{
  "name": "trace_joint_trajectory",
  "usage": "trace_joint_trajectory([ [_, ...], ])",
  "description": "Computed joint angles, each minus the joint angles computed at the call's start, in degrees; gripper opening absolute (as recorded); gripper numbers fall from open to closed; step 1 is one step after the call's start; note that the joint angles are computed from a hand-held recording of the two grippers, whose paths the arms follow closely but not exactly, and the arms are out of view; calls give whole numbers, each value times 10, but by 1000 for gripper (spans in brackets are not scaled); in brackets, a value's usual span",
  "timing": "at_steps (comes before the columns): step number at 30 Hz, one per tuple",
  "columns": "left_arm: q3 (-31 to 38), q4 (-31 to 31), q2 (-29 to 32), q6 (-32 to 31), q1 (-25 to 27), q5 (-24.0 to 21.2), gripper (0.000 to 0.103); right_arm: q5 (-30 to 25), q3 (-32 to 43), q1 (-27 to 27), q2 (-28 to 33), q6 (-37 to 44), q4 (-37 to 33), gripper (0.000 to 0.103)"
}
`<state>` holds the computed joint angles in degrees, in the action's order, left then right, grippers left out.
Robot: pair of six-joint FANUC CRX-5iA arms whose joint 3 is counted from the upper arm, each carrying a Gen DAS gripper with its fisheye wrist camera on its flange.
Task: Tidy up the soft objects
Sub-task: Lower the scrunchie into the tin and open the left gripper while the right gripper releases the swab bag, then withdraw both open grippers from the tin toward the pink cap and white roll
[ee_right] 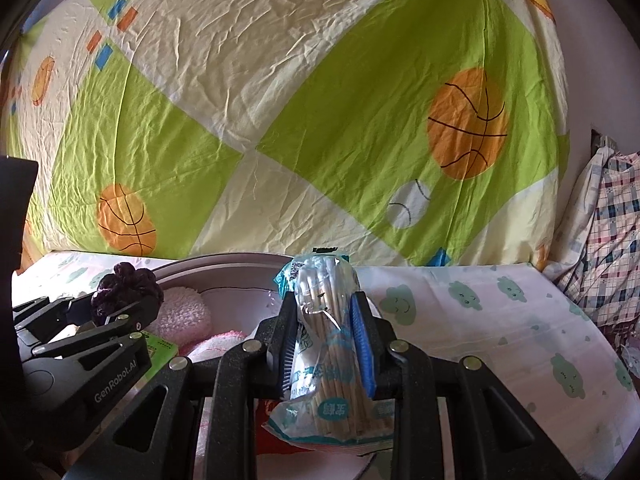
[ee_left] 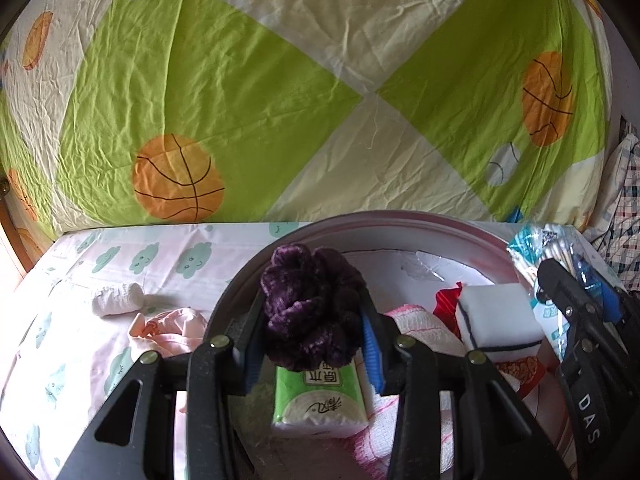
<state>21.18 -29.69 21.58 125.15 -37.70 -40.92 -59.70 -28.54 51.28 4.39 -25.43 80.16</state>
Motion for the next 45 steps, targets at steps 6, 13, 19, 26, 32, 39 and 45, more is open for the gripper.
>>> trace_joint_trajectory([
  [6,7,-1,3,-5,0,-15,39,32,7,-3,1,12,-22,29],
  [13,14,-19,6,-3,-6,-26,39,61,2,-9,-2,14,-13,29],
  [19,-5,23,-3,-43,7,1,54,166,-37,-47,-34,-47,60,44],
  [26,-52,-93,-53,111,-7,51,102,140,-104,-72,-86,-259,212,82],
  [32,-60,-162,-60,159,-28,49,103,-50,-68,12,-37,-198,107,82],
  [39,-78,-191,-72,195,-33,48,103,-134,-39,45,-6,-152,59,85],
  [45,-91,-209,-80,219,-35,47,103,-182,-50,59,3,-187,85,91],
])
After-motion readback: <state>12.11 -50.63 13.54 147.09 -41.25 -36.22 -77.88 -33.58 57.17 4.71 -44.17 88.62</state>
